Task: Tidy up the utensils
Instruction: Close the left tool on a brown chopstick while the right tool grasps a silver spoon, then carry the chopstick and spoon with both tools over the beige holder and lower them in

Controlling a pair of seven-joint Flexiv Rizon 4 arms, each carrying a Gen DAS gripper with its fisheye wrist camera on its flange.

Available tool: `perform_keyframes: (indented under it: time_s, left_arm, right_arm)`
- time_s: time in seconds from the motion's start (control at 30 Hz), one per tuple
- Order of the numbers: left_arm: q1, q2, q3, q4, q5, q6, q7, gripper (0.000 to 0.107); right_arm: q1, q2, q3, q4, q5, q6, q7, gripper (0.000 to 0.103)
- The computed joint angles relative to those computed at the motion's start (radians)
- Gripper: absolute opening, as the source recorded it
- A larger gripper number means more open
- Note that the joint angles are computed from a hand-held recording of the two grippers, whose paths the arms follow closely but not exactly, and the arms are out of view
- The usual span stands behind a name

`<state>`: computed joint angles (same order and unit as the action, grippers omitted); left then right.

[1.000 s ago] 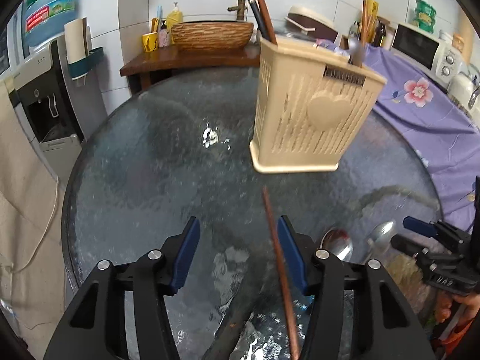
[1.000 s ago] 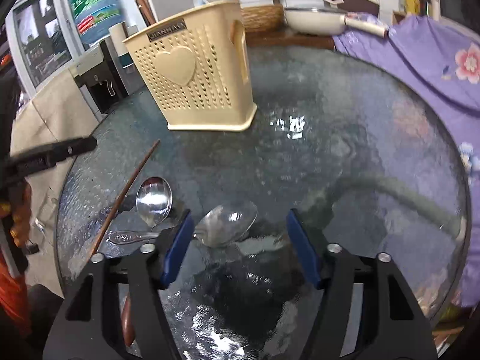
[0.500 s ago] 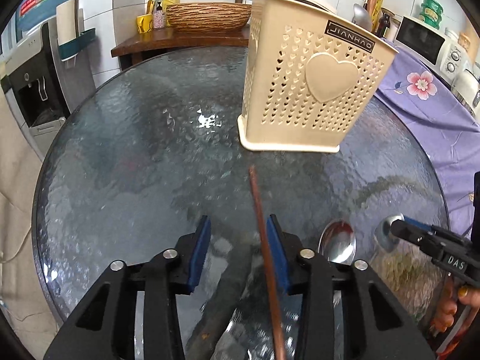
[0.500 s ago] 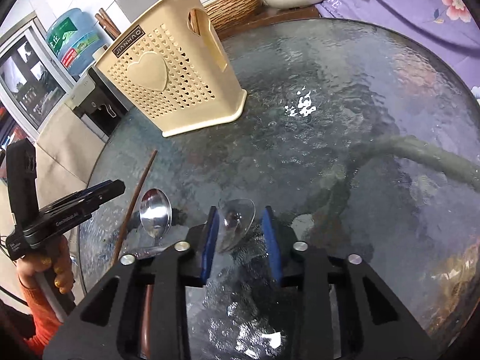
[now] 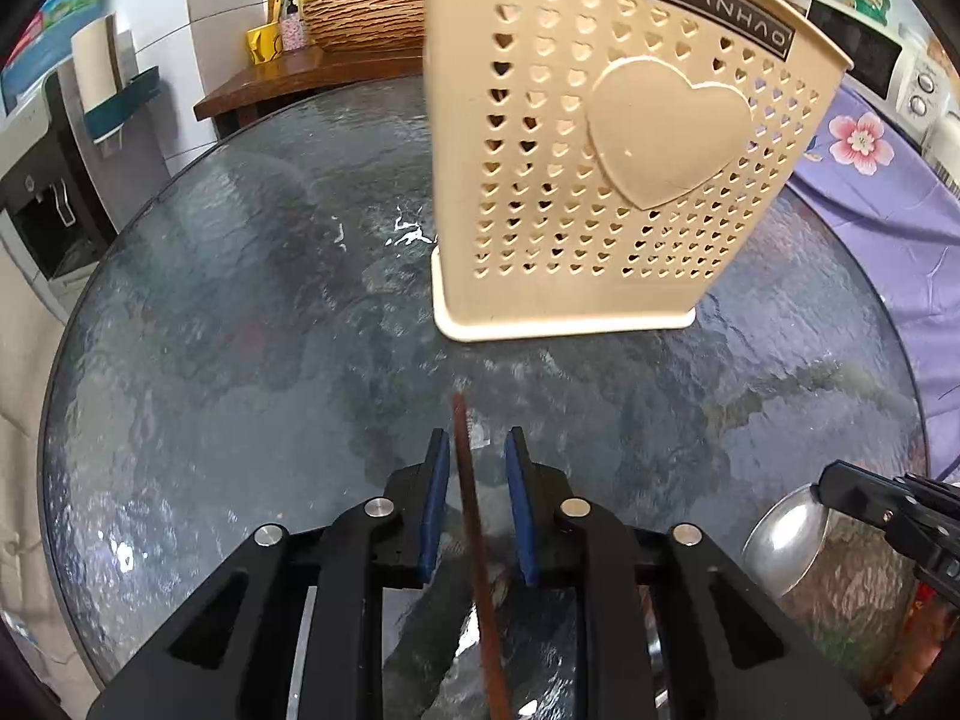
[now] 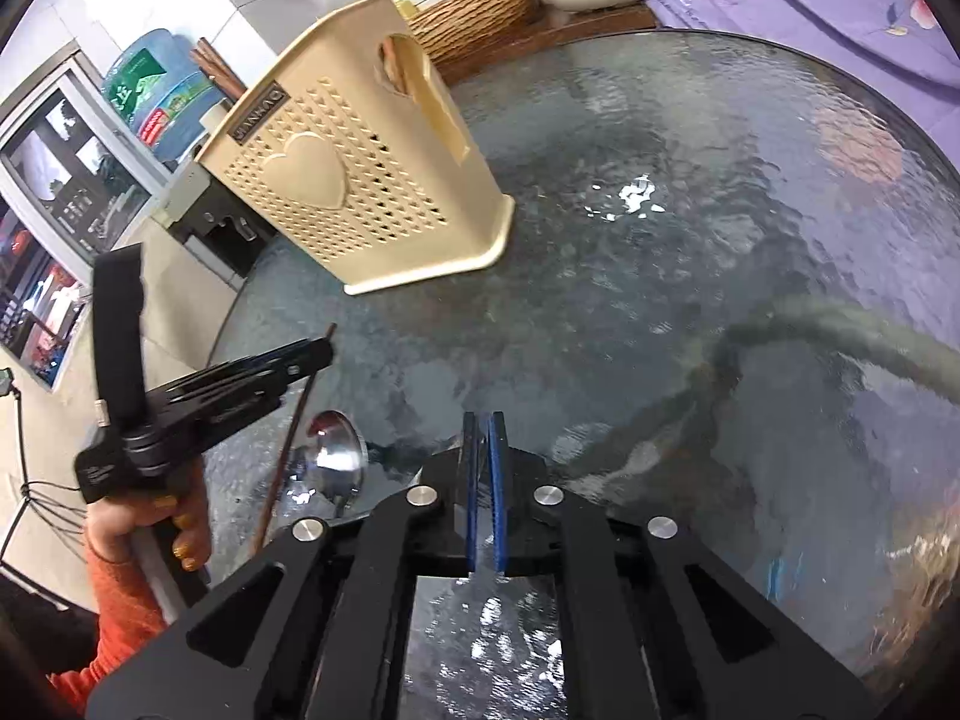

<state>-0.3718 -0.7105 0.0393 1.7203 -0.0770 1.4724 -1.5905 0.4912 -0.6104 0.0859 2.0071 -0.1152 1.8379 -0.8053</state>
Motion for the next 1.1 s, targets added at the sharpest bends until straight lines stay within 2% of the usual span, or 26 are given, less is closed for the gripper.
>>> perform_keyframes:
  time_s: [0.07,0.23,0.3,0.33,0.37,0.4,0.43,0.5,0.57,0.77,0.87,0.97,1.03,1.1]
  left_arm:
    - [-0.013,-0.005,0.013,-0.009,0.007,-0.006,-0.004,0.008]
    - [-0.027,-0.007,0.026,-0.014,0.021,-0.006,-0.015,0.005]
    - [-0.009,-0.003,0.004,-0.005,0.015,0.0,-0.009,0.005]
    - [-0.002,-0.003,-0.004,-0.002,0.012,0.002,-0.006,0.005]
    - [0.006,-0.004,-0.011,-0.003,0.008,0.001,0.0,0.005]
    - [0.005,-0.003,-0.009,-0.002,0.008,0.0,0.001,0.005]
    - [0.004,-0.004,-0.007,-0.005,0.008,-0.001,0.003,0.006]
    - [0.006,-0.006,-0.007,-0.007,0.006,-0.002,0.006,0.006]
    - [0.005,-0.005,-0.006,-0.004,0.005,0.001,0.006,0.006]
    - [-0.018,-0.004,0.017,-0.004,0.012,-0.002,-0.003,0.006]
    - [-0.019,-0.003,0.016,-0.006,0.014,-0.011,-0.005,0.006]
    - [0.008,0.002,-0.017,-0.001,0.002,-0.012,0.003,0.005]
    - [0.019,0.01,-0.025,0.014,-0.006,0.017,-0.001,0.005]
    - [0.034,0.029,-0.038,0.037,-0.013,0.054,-0.001,0.005]
  right_arm:
    - [-0.02,-0.001,0.02,-0.008,-0.014,-0.007,-0.005,0.002]
    - [-0.031,0.001,0.031,-0.015,-0.029,-0.008,-0.019,0.001]
    - [0.04,0.014,-0.047,0.003,0.008,0.004,-0.012,0.002]
    - [0.056,0.014,-0.064,0.01,0.026,0.02,-0.009,0.009]
    - [0.044,0.013,-0.054,0.008,0.026,0.015,-0.008,0.032]
    - [0.029,0.013,-0.039,0.009,0.026,0.01,-0.005,0.047]
    - [0.019,0.01,-0.027,0.013,0.031,0.019,0.0,0.056]
    - [0.018,0.007,-0.023,0.018,0.029,0.021,-0.005,0.055]
    - [-0.015,0.0,0.017,0.01,-0.001,0.002,-0.016,0.041]
    - [-0.105,-0.039,0.132,-0.034,-0.084,-0.051,-0.039,0.012]
    - [-0.178,-0.064,0.213,-0.052,-0.105,-0.046,-0.042,0.007]
    - [-0.246,-0.075,0.28,-0.054,-0.124,-0.016,-0.034,0.005]
    - [-0.236,-0.057,0.261,-0.044,-0.127,0.001,-0.028,0.004]
    - [-0.177,-0.015,0.189,-0.023,-0.115,0.017,-0.032,0.003]
